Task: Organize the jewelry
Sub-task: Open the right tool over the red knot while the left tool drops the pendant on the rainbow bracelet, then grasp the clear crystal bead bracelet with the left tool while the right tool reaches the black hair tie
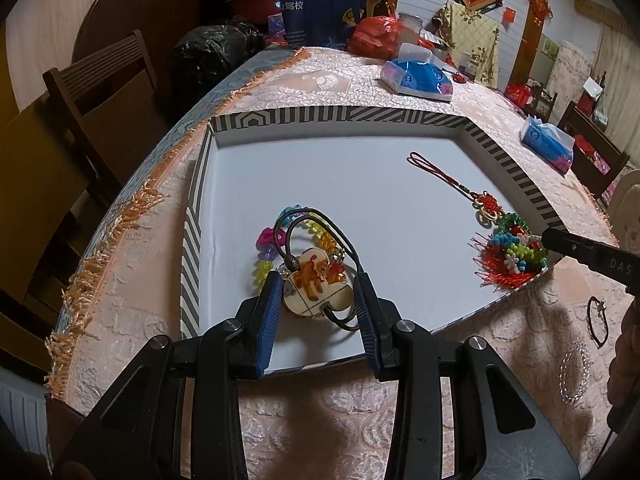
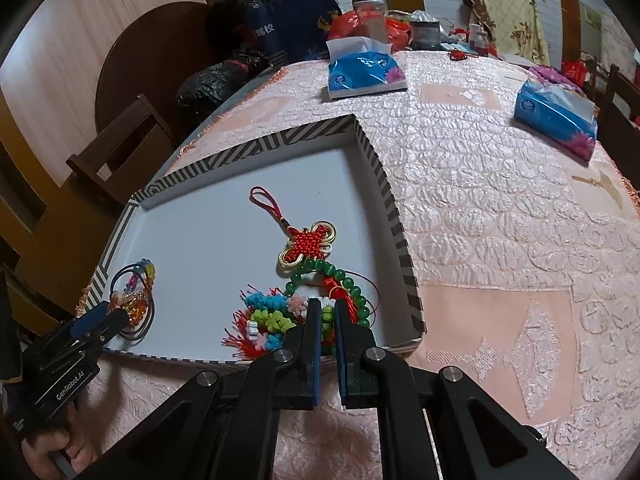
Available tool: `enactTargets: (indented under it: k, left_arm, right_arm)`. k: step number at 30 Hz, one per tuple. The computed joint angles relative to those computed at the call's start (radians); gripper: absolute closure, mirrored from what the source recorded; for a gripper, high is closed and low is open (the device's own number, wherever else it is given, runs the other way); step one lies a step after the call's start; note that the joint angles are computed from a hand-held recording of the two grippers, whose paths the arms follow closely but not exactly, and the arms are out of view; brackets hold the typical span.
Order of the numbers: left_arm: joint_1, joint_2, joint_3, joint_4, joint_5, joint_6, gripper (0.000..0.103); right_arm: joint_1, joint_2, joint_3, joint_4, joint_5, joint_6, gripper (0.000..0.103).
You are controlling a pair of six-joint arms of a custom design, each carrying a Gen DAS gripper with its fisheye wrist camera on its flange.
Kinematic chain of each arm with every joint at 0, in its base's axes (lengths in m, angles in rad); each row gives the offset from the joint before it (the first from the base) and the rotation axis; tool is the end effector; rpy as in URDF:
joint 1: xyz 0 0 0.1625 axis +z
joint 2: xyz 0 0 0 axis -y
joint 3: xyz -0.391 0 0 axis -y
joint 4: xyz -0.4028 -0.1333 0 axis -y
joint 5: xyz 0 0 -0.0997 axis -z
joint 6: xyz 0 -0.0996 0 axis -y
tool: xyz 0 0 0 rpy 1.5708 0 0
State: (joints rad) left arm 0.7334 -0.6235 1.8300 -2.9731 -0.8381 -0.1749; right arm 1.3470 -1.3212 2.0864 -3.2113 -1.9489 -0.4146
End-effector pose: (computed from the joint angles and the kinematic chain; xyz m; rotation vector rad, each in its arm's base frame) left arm -0.2920 -0.5322 -0.0388 0.7260 2.4016 -0.6817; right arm -0.0217 -0.5305 0.2796 0.0145 -2.3801 0.9109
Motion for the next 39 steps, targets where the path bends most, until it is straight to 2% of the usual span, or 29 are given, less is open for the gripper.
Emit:
enactTargets:
  k: [2,7,10,12,14,15,20,22,26,31,34,39]
  left_arm:
    - [0.002,0.000,0.002,0.000,0.003,-0.004,0.068]
    - [0.006,-0.004,0.003,0.011,-0.006,-0.015,0.067]
    - [0.007,-0.006,-0.002,0.023,-0.009,-0.019,0.063]
    - [0.005,-0.009,0.002,0.015,-0.008,-0.017,0.055]
    - [0.000,-0.010,0.004,-0.001,-0.007,-0.004,0.047]
    - [-0.006,-0.009,0.005,-0.009,0.002,0.006,0.042]
    - [-0.026,-0.009,0.004,-0.029,0.022,0.028,0.033]
    - [-0.034,-0.012,0.006,-0.019,0.030,0.019,0.032]
    - [-0.058,-0.027,0.017,0.018,0.050,-0.004,0.032]
    - [-0.096,-0.057,0.044,0.064,0.026,-0.025,0.032]
    - [-0.130,-0.064,0.062,0.088,0.024,-0.048,0.032]
    - [-0.182,-0.064,0.087,0.111,0.000,-0.092,0.032]
  right_arm:
    - [-0.003,-0.002,0.002,0.000,0.007,0.004,0.098]
    - [-0.032,-0.022,0.013,0.013,0.080,0.056,0.094]
    - [-0.034,-0.023,0.016,0.015,0.102,0.056,0.084]
    - [-0.026,-0.019,0.014,0.021,0.104,0.043,0.075]
    - [-0.011,-0.012,0.013,0.013,0.079,0.026,0.069]
    - [0.000,-0.007,0.014,-0.002,0.058,0.008,0.068]
    - [0.018,-0.034,0.031,-0.016,0.039,-0.020,0.068]
    - [0.022,-0.051,0.042,-0.019,0.027,-0.028,0.068]
    - [0.056,-0.068,0.053,0.005,-0.130,-0.041,0.067]
    - [0.046,-0.157,0.130,0.046,-0.157,-0.051,0.067]
    - [0.030,-0.228,0.193,0.050,-0.131,-0.060,0.067]
    - [0.019,-0.330,0.314,-0.002,-0.146,-0.135,0.067]
